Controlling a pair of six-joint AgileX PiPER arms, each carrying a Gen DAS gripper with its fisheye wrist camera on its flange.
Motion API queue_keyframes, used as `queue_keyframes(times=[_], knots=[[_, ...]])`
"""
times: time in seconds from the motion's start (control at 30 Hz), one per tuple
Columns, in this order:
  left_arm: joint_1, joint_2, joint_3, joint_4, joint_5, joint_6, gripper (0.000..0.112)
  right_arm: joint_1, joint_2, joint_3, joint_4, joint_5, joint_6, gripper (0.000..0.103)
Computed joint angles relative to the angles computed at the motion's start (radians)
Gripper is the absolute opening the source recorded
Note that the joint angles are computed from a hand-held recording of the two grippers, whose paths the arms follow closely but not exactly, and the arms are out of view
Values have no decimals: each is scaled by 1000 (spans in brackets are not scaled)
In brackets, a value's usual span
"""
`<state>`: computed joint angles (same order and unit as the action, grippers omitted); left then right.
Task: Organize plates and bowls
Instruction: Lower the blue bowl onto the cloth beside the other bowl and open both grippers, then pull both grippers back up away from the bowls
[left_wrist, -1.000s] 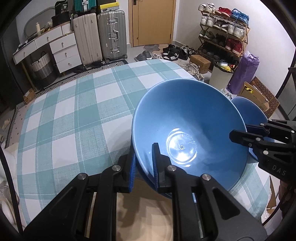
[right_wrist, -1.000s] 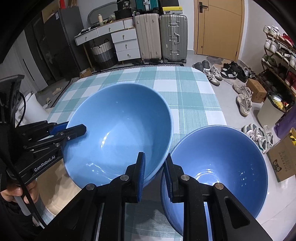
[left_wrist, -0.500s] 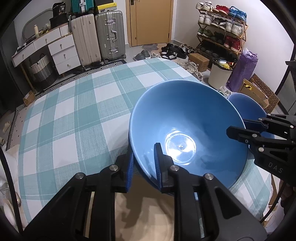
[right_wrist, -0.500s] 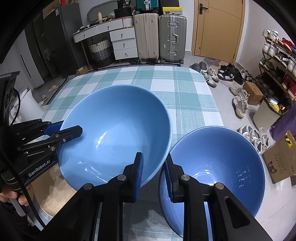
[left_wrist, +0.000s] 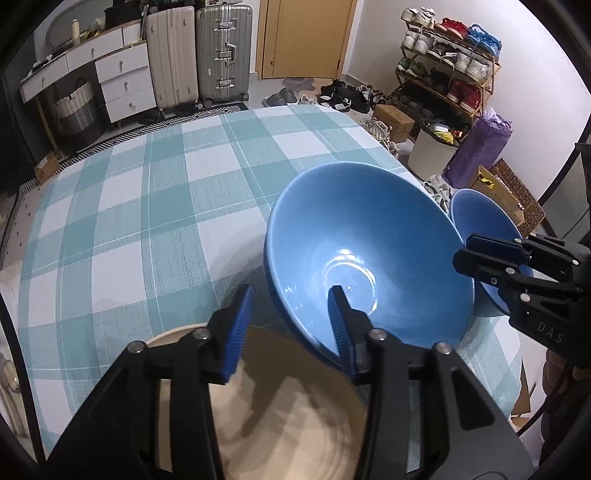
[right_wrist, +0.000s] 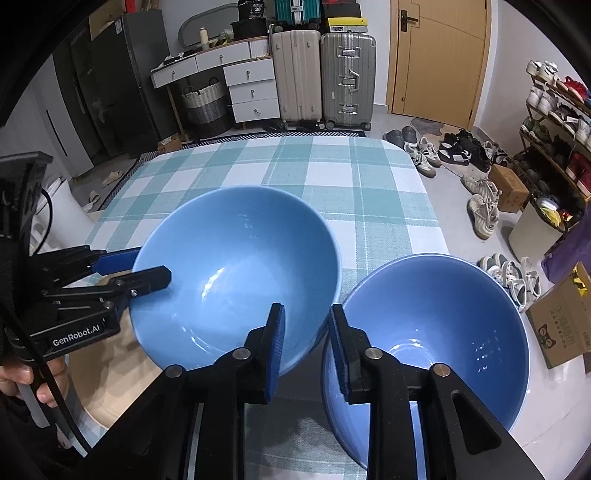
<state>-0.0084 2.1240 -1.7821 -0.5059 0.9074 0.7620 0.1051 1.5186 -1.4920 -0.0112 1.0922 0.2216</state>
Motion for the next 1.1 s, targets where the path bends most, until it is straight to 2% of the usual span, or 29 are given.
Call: queue_keyframes(times=[0.03, 0.07, 0.13, 0.17, 0.2, 0.23, 0.27, 0.3, 0.33, 0.4, 0.43, 0.73, 0.87, 1.1], knots=[[1, 0, 0, 7, -1, -6, 50, -1, -1, 0, 4, -2, -2, 37], [0, 1, 0, 14, -4, -14, 54, -2, -5, 1, 6, -3, -4, 40], [4, -3, 2, 13, -6, -20, 59, -6, -13, 4, 14, -7, -3, 54], [8, -5, 1, 8, -3, -20, 64, -7, -14, 2, 20, -7, -2, 57], [11, -8, 1, 2, 1, -20, 69, -10, -13, -1, 27, -5, -4, 67], [15, -10, 1, -9, 6, -16, 80, -15, -14, -1, 36, -5, -9, 81], [21, -13, 1, -22, 13, -7, 86, -18, -17, 0, 39, -9, -9, 88], [25, -13, -2, -34, 22, 3, 87, -21, -22, 5, 37, -16, -5, 95], [26, -14, -4, -36, 29, 4, 89, -21, -22, 4, 34, -16, -1, 98], [25, -16, -4, -31, 32, -4, 94, -26, -29, 9, 29, -20, 11, 99], [26, -19, 0, -35, 33, -5, 102, -33, -37, 15, 36, -27, 9, 100], [29, -98, 88, -86, 25, 10, 102, -118, -149, 70, 111, -50, -57, 101], [17, -166, 169, -109, 8, 24, 102, -253, -221, 119, 257, -36, -145, 102], [-42, -282, 292, -129, -3, 45, 102, -419, -330, 150, 316, 19, -237, 102]])
